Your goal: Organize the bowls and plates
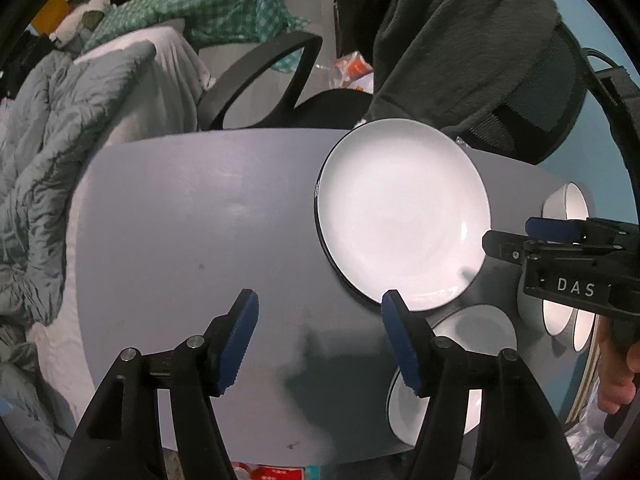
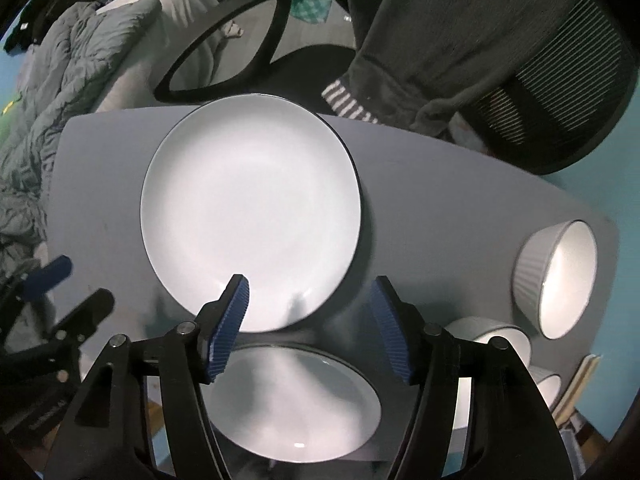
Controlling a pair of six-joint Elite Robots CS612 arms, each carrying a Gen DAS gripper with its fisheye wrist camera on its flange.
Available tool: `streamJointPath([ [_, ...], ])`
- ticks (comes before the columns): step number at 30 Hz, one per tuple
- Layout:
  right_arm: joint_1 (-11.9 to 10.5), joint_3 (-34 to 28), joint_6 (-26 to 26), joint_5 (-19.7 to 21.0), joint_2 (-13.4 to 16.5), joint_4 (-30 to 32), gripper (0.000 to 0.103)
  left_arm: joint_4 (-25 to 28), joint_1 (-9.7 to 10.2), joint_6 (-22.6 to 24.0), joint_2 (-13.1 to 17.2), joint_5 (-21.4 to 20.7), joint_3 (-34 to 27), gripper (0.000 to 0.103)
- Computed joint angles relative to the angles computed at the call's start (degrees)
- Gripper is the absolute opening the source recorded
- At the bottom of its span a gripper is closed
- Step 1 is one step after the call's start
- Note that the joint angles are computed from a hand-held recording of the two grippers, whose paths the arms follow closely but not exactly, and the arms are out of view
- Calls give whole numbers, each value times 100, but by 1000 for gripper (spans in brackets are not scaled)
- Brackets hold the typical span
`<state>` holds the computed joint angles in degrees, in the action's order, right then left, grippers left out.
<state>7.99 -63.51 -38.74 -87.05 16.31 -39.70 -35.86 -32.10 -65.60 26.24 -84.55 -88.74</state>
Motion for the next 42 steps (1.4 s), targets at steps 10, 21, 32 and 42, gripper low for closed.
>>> streamJointPath([
  [10,-89,-819,-274,-178,245,-89,66,27,-213,348,-124,348,-48,69],
  [21,-213,-1376,-278,-410,424,9,66,0,-366,657,-89,195,-133,69],
  [32,-387,-1636,62,-470,508,385,66,-8,-434,938,31,-3,-195,69],
  [42,-598,-1780,824,-389,658,955,66,-204,-434,1019,217,-187,-255,69],
])
